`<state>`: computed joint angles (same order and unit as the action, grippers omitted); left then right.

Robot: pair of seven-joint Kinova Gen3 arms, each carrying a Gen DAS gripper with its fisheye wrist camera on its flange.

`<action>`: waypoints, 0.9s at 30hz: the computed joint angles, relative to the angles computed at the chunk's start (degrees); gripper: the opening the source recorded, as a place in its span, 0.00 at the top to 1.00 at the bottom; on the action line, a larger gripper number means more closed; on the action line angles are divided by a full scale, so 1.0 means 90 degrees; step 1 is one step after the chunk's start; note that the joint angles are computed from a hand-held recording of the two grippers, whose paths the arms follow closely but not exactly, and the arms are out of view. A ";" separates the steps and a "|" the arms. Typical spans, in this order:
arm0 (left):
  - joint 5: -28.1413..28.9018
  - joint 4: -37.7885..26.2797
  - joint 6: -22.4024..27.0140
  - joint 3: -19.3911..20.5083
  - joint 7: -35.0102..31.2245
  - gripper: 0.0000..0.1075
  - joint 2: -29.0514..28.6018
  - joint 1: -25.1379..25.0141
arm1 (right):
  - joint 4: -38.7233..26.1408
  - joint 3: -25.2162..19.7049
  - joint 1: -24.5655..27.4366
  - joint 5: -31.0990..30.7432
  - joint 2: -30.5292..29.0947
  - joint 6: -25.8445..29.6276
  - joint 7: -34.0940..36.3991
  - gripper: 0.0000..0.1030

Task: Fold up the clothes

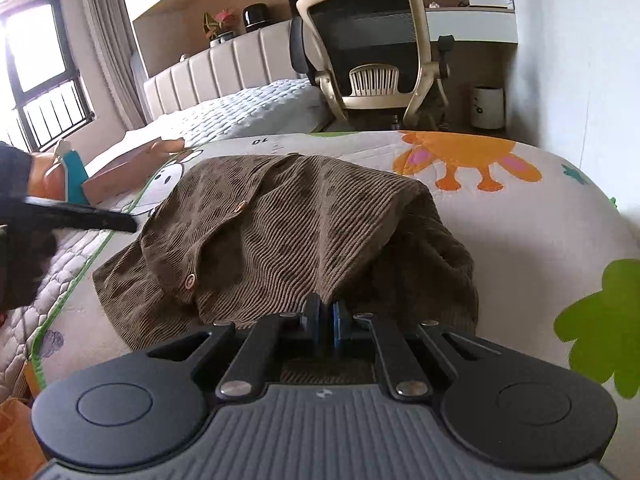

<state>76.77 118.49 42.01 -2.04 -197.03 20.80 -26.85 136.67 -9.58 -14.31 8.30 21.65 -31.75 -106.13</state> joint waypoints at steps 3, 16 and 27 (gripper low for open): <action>0.0508 -0.0306 -0.0240 0.0135 -0.0158 0.50 0.0425 0.0179 | 0.0145 0.0119 -0.0201 -0.0329 0.0115 -0.0451 0.0181 0.70; 0.0792 -0.0815 -0.1314 0.0491 0.0549 0.76 0.0937 0.0851 | -0.2327 0.0599 -0.0634 -0.0620 0.1293 0.0827 0.0672 0.88; 0.0123 -0.0971 -0.1148 0.0647 0.1255 0.91 0.0772 0.0539 | -0.1952 0.0135 -0.0178 -0.0552 0.0820 0.0758 0.0948 0.92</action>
